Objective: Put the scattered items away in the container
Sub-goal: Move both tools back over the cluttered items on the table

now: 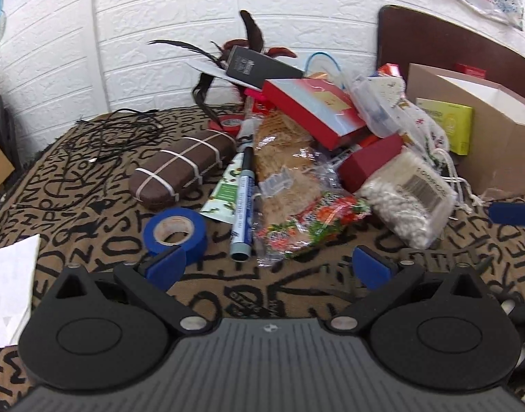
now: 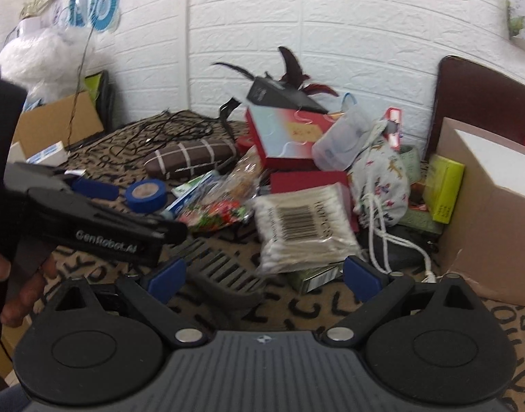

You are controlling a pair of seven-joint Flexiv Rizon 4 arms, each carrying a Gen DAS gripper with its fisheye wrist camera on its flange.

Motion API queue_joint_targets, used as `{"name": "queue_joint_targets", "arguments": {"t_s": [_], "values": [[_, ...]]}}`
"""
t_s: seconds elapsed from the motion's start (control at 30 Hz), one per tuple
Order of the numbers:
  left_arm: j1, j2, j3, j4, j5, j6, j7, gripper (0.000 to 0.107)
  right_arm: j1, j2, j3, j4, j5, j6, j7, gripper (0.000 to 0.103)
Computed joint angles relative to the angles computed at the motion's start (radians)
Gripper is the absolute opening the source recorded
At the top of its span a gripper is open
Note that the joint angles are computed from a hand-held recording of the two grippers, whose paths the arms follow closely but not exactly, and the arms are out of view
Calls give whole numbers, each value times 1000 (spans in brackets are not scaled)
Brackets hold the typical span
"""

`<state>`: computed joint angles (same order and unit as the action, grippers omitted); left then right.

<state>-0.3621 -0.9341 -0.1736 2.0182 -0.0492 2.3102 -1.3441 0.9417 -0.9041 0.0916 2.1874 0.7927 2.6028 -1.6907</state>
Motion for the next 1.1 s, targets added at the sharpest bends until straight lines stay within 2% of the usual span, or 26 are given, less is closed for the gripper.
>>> {"name": "queue_joint_targets", "arguments": {"t_s": [0.1,0.17,0.2,0.3,0.4,0.5,0.57,0.63,0.7,0.8,0.93,1.1], "values": [[-27,3,17,-2,-19,-7,16,103,7,6,-6,1,-7,-24,-18,98],[-124,-3,98,-12,-131,32,71,103,27,8,-26,-9,27,-30,-43,98],[-143,-10,115,-19,-166,49,92,103,21,7,-23,-10,28,-16,-39,98],[-107,-12,83,-29,-209,44,83,103,-12,6,-8,-16,21,21,-6,98],[-109,-29,86,-61,-268,15,87,103,-20,6,-25,-52,55,9,-28,98],[-65,-40,60,-82,-213,-26,94,97,-22,4,-47,-90,81,-29,-77,98],[-13,-46,24,-83,-130,-24,75,92,-31,-1,-52,-113,89,-50,-97,98],[44,-56,-18,-88,-29,-17,53,92,-46,-6,-48,-127,83,-68,-98,97],[74,-60,-37,-96,46,-41,56,88,-63,-9,-42,-133,61,-85,-88,94],[79,-70,-36,-113,72,-54,62,87,-71,-14,-50,-141,45,-117,-76,91],[130,-58,-73,-108,125,-96,39,85,-67,-18,-64,-145,33,-130,-59,90],[118,-58,-51,-120,96,-120,34,85,-71,-21,-69,-138,5,-128,-30,90]]}}
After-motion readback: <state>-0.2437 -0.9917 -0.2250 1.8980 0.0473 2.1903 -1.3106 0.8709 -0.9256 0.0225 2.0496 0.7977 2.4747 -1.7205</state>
